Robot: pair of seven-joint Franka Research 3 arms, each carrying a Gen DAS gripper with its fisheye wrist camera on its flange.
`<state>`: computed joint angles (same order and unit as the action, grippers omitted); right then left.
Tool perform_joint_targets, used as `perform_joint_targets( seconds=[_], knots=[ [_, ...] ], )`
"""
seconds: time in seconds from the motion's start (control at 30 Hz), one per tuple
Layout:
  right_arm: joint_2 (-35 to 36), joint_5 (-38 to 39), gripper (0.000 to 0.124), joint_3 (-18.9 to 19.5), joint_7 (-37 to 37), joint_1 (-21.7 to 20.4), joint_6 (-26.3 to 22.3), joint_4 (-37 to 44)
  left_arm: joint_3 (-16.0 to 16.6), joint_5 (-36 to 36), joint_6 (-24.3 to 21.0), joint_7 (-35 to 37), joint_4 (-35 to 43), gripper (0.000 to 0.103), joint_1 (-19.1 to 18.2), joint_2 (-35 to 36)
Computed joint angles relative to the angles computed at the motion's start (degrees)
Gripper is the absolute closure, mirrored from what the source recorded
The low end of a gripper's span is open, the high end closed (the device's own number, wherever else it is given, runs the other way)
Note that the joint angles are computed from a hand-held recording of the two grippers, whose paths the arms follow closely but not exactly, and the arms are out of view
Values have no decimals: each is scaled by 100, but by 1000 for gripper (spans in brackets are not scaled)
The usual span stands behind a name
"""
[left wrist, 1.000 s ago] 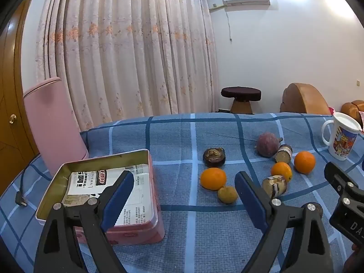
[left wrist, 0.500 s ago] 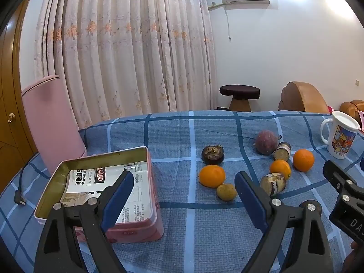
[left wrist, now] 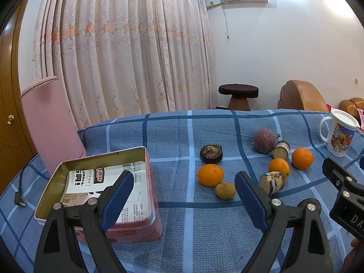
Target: Organize fruits
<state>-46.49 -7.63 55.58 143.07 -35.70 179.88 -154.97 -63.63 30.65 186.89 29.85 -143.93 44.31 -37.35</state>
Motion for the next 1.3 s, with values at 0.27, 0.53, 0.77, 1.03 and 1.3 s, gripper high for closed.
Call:
perform_joint_targets(
  seconds=[0.27, 0.53, 0.77, 1.03, 1.3],
  knots=[
    [5, -8, 21, -13, 12, 8, 4, -6, 4, -5, -23, -18, -6, 12, -29, 0],
    [13, -3, 21, -19, 5, 9, 15, -12, 36, 24, -43, -22, -13, 12, -66, 19],
    [16, 3, 21, -16, 2, 0, 20, -9, 45, 40, -44, -28, -13, 12, -70, 24],
    [17, 7, 21, -25, -4, 11, 8, -6, 65, 50, -53, -42, -27, 12, -97, 31],
    [33, 6, 21, -38, -15, 6, 20, -6, 74, 57, -63, -53, -32, 12, -115, 32]
  ],
)
